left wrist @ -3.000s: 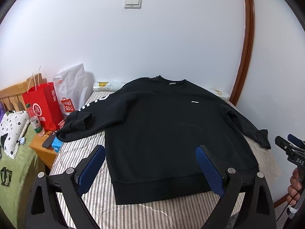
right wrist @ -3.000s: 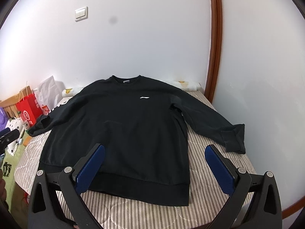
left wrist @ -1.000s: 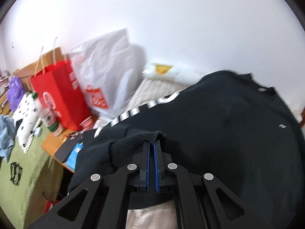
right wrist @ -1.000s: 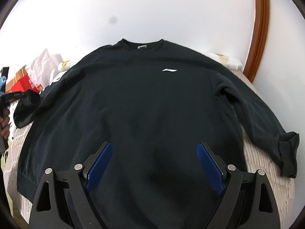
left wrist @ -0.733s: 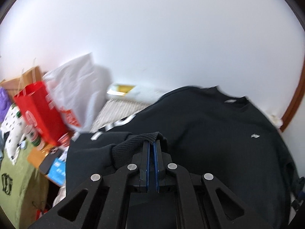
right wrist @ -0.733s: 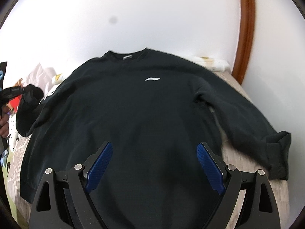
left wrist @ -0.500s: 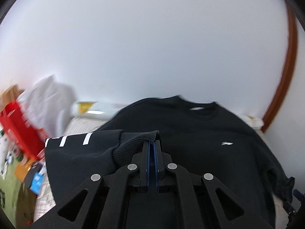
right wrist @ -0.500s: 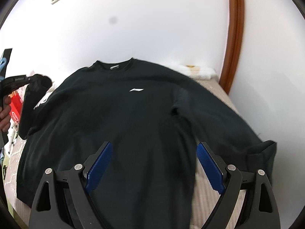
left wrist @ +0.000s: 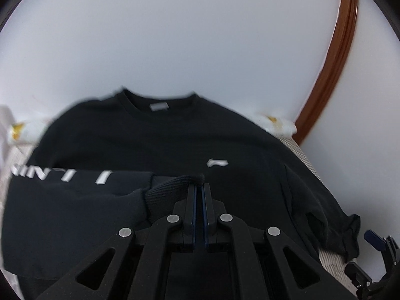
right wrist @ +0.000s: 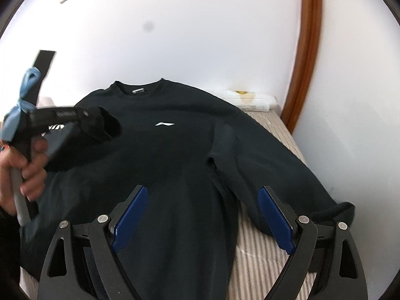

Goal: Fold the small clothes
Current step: 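Fold the lettered sleeve across the sweatshirt body with the left gripper, release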

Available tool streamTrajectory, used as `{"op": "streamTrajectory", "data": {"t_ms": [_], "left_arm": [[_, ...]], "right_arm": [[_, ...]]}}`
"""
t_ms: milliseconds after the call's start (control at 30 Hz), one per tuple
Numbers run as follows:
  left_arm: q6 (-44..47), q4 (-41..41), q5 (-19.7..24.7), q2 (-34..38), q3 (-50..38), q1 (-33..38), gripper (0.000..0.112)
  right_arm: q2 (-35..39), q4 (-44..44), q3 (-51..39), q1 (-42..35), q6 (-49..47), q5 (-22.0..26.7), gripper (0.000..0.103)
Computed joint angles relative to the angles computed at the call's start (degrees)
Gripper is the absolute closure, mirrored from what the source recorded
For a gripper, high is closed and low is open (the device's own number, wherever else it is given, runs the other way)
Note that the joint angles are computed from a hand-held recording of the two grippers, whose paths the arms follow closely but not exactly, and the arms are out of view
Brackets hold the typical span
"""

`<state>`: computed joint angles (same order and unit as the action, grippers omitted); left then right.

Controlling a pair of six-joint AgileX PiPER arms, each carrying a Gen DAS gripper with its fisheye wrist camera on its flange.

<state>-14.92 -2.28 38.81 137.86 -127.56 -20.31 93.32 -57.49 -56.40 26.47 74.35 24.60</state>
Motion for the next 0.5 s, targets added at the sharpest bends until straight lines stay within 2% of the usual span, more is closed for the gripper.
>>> {"op": "streamTrajectory", "data": {"t_ms": [67,100,133,167,200,233,400,500], "left_arm": [[0.2,-0.3,2.2,0.7,-0.8,0.1,0.106],[-0.9,1.5,3.2,1.0,-1.3,-0.1,0.1],[-1.9,3.3,2.6,0.0,0.5,-0.3,0.087],[-3.0,5.2,0.6,-1.9,4.0,-0.1,0.081],[-3.6,6.0,-1.9,-4.0,8.0,0.2,0.065],[-3.7,6.2,-4.9,-6.7,12.8,1.0,0.055],[-3.8,6.3,-13.2,-16.4,29.4,5.1,0.054],[-7.7,11.1,-17.5,-21.6,38.6,8.4,0.053]], "right_arm": [[2.4,1.6,-2.6,0.3,-2.0,-0.2,0.014],[3.5,2.9,-4.1,0.4,-3.4,-0.2,0.014],[4.5,4.5,-5.4,0.5,-5.0,-0.6,0.014],[5.2,6.1,-6.5,0.5,-6.5,-1.1,0.014],[6.1,8.0,-7.8,0.6,-8.1,-1.7,0.014],[6.9,9.4,-8.9,0.7,-9.3,-2.2,0.014],[11.9,16.6,-16.2,2.6,-15.2,-2.9,0.014],[15.4,19.5,-21.2,4.4,-17.7,-1.7,0.014]]}}
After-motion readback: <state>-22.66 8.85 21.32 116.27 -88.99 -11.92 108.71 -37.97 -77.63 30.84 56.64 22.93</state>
